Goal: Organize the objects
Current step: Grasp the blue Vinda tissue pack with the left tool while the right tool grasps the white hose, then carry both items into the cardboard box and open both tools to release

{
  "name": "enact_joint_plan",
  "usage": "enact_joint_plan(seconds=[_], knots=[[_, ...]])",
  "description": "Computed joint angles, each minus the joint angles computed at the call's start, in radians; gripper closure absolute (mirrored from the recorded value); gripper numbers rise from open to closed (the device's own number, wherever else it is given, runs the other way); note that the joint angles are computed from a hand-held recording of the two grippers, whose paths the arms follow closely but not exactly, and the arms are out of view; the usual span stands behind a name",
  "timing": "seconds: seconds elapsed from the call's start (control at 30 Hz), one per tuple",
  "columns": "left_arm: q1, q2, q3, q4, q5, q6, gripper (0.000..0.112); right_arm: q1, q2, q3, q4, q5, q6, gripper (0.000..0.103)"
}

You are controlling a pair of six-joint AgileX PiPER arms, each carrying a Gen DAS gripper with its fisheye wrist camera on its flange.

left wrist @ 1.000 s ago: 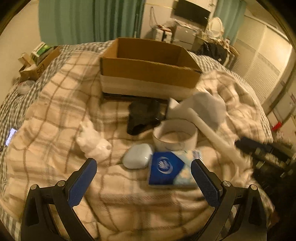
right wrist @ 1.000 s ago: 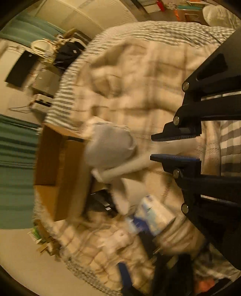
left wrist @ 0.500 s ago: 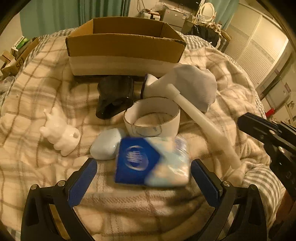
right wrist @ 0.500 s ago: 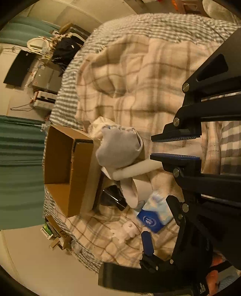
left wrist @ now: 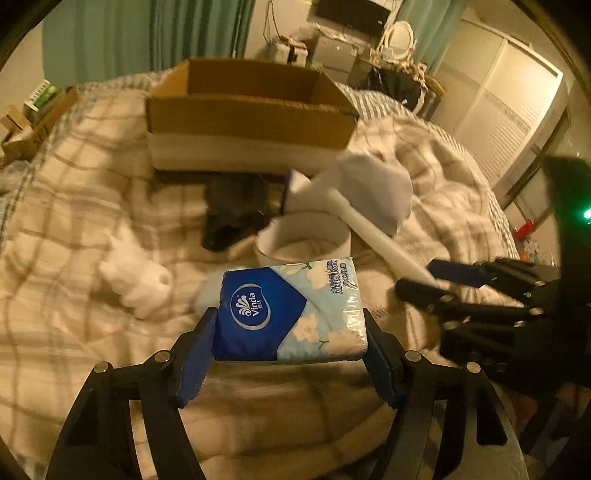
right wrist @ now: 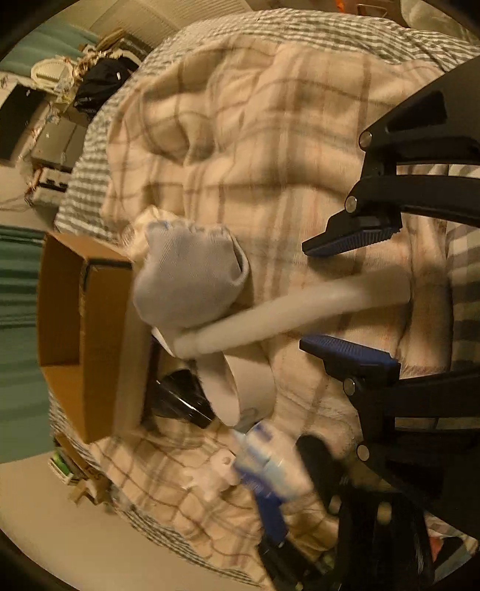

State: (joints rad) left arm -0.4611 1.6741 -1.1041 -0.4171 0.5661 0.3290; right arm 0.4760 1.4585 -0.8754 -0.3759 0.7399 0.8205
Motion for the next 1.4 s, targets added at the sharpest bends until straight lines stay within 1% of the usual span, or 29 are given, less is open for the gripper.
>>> enact_joint_plan(seconds=[0.03, 0.07, 0.17, 0.2, 0.3, 0.37, 0.43, 0.5, 0.6, 0.7, 0.73, 0.9, 1.0, 1.07, 1.1, 1.2, 1.27, 1.3, 1.4], knots=[[0.01, -0.019, 0.007, 0.006, -0.002, -0.001, 0.038, 0.004, 0.014, -0.01, -0.002, 0.01, -0.006, 0.065], [0.017, -0.031, 0.011, 0.009, -0.003, -0.002, 0.038, 0.007, 0.017, -0.011, -0.008, 0.014, -0.002, 0.082], [0.026, -0.054, 0.01, 0.021, -0.004, -0.014, 0.038, 0.045, 0.005, -0.015, -0.073, 0.048, 0.059, 0.093], [0.039, -0.068, 0.014, 0.011, 0.003, 0.001, 0.038, 0.076, -0.016, -0.013, -0.127, 0.068, 0.118, 0.093], [0.06, -0.084, -0.014, 0.02, 0.017, 0.0, 0.038, 0.156, -0.092, -0.031, -0.237, 0.132, 0.222, 0.094], [0.069, -0.081, -0.056, 0.052, 0.032, -0.016, 0.038, 0.192, -0.133, -0.068, -0.284, 0.177, 0.237, 0.094], [0.068, -0.066, -0.119, 0.111, 0.047, -0.059, 0.038, 0.211, -0.162, -0.123, -0.316, 0.213, 0.233, 0.094], [0.07, -0.052, -0.187, 0.138, 0.06, -0.081, 0.038, 0.205, -0.173, -0.195, -0.329, 0.233, 0.196, 0.094], [0.073, -0.01, -0.342, 0.175, 0.08, -0.104, 0.038, 0.162, -0.136, -0.322, -0.327, 0.233, 0.12, 0.094], [0.082, 0.076, -0.529, 0.186, 0.135, -0.12, 0.038, 0.109, -0.066, -0.46, -0.335, 0.23, 0.053, 0.094], [0.084, 0.099, -0.573, 0.188, 0.149, -0.127, 0.038, 0.095, -0.047, -0.495, -0.335, 0.225, 0.042, 0.094], [0.099, 0.315, -0.954, 0.263, 0.275, -0.207, 0.038, -0.019, 0.083, -0.678, -0.258, 0.148, -0.061, 0.094], [0.104, 0.451, -1.18, 0.302, 0.359, -0.24, 0.038, -0.077, 0.17, -0.763, -0.202, 0.095, -0.131, 0.094], [0.11, 0.528, -1.303, 0.306, 0.409, -0.246, 0.038, -0.101, 0.22, -0.802, -0.187, 0.064, -0.155, 0.094], [0.108, 0.547, -1.323, 0.309, 0.416, -0.246, 0.038, -0.11, 0.249, -0.815, -0.194, 0.042, -0.153, 0.094], [0.101, 0.552, -1.245, 0.304, 0.349, -0.208, 0.038, -0.133, 0.297, -0.786, -0.237, -0.034, -0.101, 0.094], [0.09, 0.581, -1.248, 0.312, 0.34, -0.201, 0.038, -0.168, 0.333, -0.751, -0.201, -0.097, -0.103, 0.093], [0.086, 0.608, -1.264, 0.313, 0.341, -0.2, 0.038, -0.183, 0.345, -0.735, -0.186, -0.117, -0.102, 0.093], [0.076, 0.652, -1.276, 0.307, 0.311, -0.194, 0.038, -0.228, 0.404, -0.721, -0.134, -0.159, -0.117, 0.091]])
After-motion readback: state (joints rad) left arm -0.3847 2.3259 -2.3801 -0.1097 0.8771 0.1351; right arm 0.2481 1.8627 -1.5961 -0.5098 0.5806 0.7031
